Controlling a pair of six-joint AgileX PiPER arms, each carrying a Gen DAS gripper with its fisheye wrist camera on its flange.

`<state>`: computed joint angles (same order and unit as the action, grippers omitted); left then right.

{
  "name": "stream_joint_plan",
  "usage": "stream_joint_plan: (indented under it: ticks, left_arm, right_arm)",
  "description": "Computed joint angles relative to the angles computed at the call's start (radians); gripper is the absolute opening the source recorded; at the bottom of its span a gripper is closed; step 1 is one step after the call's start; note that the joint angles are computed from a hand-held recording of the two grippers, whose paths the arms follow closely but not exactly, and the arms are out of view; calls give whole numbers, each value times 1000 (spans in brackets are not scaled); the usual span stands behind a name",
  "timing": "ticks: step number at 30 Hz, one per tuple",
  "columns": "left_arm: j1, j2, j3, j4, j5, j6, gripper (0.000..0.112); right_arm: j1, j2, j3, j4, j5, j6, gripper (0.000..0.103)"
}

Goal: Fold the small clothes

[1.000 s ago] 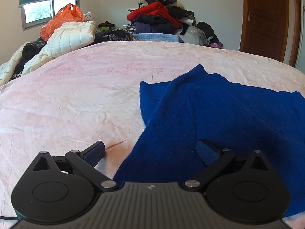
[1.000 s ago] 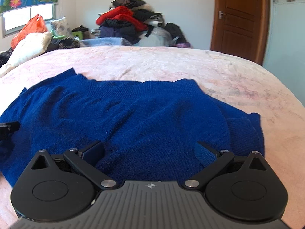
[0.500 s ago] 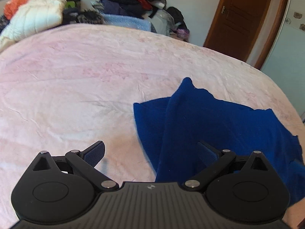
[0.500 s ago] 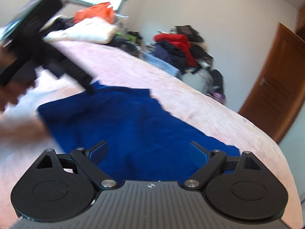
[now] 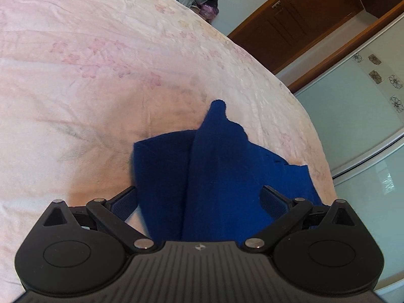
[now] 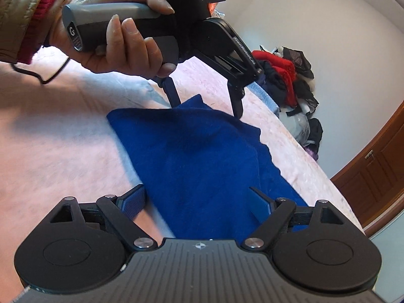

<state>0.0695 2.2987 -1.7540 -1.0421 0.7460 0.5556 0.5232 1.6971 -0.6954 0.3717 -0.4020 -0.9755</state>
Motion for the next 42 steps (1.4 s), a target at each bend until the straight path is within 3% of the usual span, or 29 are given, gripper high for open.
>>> stream_joint_plan:
  ticks: [6, 9, 13, 15, 16, 17, 18, 20, 21, 26, 31, 38, 42]
  left_arm:
    - [-7, 125, -202, -11, 90, -53, 103]
    - [-23, 171, -291, 24, 92, -113, 103]
    - [-55, 184, -337, 98, 51, -182, 102]
    - [-78, 177, -341, 172, 8, -238, 92]
    - [-91, 172, -346, 226, -6, -273, 76]
    - [-104, 178, -372, 306, -2, -334, 57]
    - [-114, 177, -383, 371, -4, -384, 52]
    - [-121, 190, -426, 439, 32, -447, 23]
    - [-119, 201, -448, 447, 58, -468, 16]
    - [-153, 116, -313, 500, -51, -495, 11]
    - [-209, 29, -234, 640, -134, -601, 10]
    - [-273, -6, -276, 781, -119, -782, 10]
    - [-313, 0, -334, 858, -87, -881, 10]
  right_arm:
    - [67, 102, -100, 166, -67, -110, 75]
    - [102, 130, -108, 204, -112, -142, 61]
    - [118, 116, -90, 190, -93, -119, 29]
    - [119, 99, -57, 139, -107, -77, 26]
    - [116, 87, -42, 115, -102, -54, 23]
    - [108, 74, -32, 82, -91, -19, 19]
    - [102, 57, -19, 51, -76, 22, 16]
    - [80, 28, -8, -25, -37, 120, 11]
    - [70, 14, -2, -67, -23, 170, 11]
    - [22, -67, 57, -277, 4, 407, 8]
    - [-71, -186, 127, -597, 13, 756, 8]
    - [-267, -320, 190, -1061, -40, 1260, 8]
    - [-382, -363, 214, -1203, -90, 1397, 8]
